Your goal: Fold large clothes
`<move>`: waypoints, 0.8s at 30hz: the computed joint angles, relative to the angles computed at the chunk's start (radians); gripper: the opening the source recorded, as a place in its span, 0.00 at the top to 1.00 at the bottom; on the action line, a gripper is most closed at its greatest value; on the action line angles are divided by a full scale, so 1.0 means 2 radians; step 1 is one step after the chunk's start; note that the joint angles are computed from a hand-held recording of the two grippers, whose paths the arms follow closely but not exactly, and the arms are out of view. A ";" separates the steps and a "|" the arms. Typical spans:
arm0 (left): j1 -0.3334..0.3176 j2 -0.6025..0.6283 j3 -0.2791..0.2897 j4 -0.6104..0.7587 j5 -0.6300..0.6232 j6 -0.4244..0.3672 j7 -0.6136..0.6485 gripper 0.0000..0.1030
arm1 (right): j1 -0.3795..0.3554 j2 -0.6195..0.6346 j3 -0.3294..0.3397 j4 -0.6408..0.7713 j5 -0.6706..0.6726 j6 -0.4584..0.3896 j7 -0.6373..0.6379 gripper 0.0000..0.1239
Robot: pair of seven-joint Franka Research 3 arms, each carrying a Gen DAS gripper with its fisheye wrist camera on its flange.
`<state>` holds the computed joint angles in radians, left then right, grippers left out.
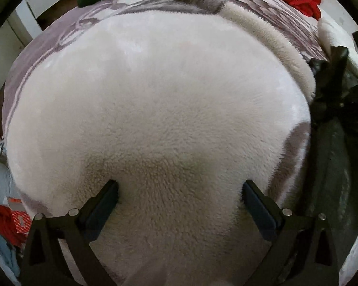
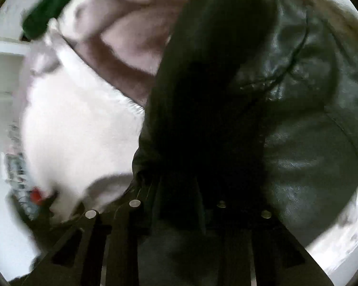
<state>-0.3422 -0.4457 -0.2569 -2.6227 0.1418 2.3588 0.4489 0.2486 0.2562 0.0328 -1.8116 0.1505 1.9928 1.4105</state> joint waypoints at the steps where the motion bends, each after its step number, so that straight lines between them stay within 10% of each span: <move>1: 0.002 -0.001 -0.001 0.013 0.007 -0.018 0.004 0.00 | 0.002 -0.005 0.000 -0.010 -0.004 0.016 -0.001 0.78; 6: 0.015 0.014 -0.019 0.111 0.070 -0.106 0.030 0.00 | -0.031 -0.016 -0.007 0.014 0.069 -0.047 -0.019 0.78; 11: 0.008 0.125 -0.015 0.260 0.048 -0.100 0.076 0.03 | -0.109 -0.069 -0.044 0.018 0.186 -0.111 -0.011 0.77; 17: -0.019 0.283 -0.030 0.429 -0.012 -0.093 0.095 0.85 | -0.162 -0.131 -0.082 -0.026 0.104 -0.107 -0.003 0.77; 24: -0.047 0.447 -0.020 0.564 -0.022 -0.138 0.109 0.94 | -0.207 -0.085 -0.098 -0.018 0.124 -0.102 -0.020 0.77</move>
<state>-0.4362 0.4491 -0.2972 -1.4952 0.0975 2.0827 0.6674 -0.1662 0.0870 -0.1636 -1.8480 0.3976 1.7880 1.3712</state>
